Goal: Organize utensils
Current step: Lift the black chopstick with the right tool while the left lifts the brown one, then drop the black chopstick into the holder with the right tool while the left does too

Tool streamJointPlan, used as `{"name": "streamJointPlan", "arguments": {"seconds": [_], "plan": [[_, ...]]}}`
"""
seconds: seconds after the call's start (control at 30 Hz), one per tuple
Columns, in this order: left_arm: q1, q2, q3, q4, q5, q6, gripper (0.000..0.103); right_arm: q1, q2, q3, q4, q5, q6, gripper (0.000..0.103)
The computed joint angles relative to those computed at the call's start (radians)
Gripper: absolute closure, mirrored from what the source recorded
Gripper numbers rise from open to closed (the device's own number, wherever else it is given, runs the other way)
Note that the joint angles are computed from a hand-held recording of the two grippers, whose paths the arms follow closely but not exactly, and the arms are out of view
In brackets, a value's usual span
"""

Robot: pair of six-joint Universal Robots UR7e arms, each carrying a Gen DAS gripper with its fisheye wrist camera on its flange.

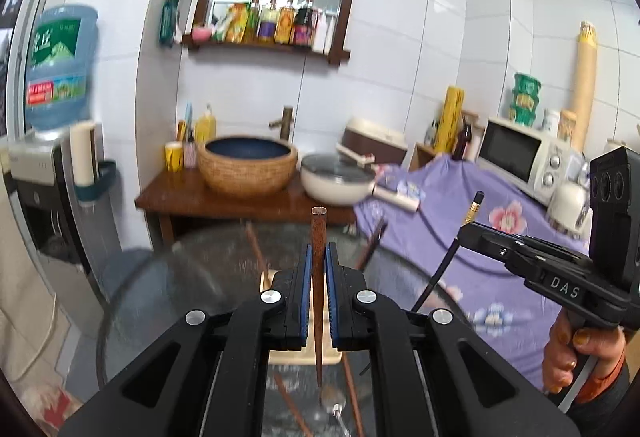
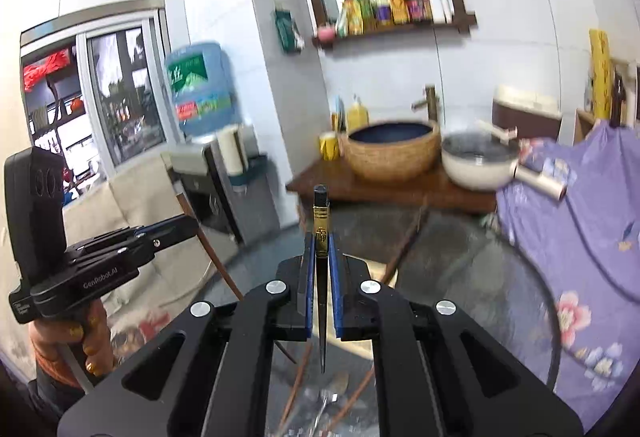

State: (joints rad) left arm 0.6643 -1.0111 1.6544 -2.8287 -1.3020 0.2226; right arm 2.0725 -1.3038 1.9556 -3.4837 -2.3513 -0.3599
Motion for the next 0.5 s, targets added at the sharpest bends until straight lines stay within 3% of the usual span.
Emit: {"name": "streamJointPlan", "arguments": {"seconds": [0.17,0.3,0.5], "plan": [[-0.036,0.091,-0.168,0.016,0.075,0.002,0.096,0.032,0.087,-0.178,-0.058,-0.044,-0.134,0.095],[-0.040,0.177,-0.277,0.024,0.142,-0.017,0.096,0.021,0.146,-0.279,-0.075,-0.078,-0.185,0.095],[0.001,0.257,-0.316,0.065,0.167,-0.075,0.096,-0.054,0.191,-0.267,-0.134,-0.072,-0.188,0.095]]}}
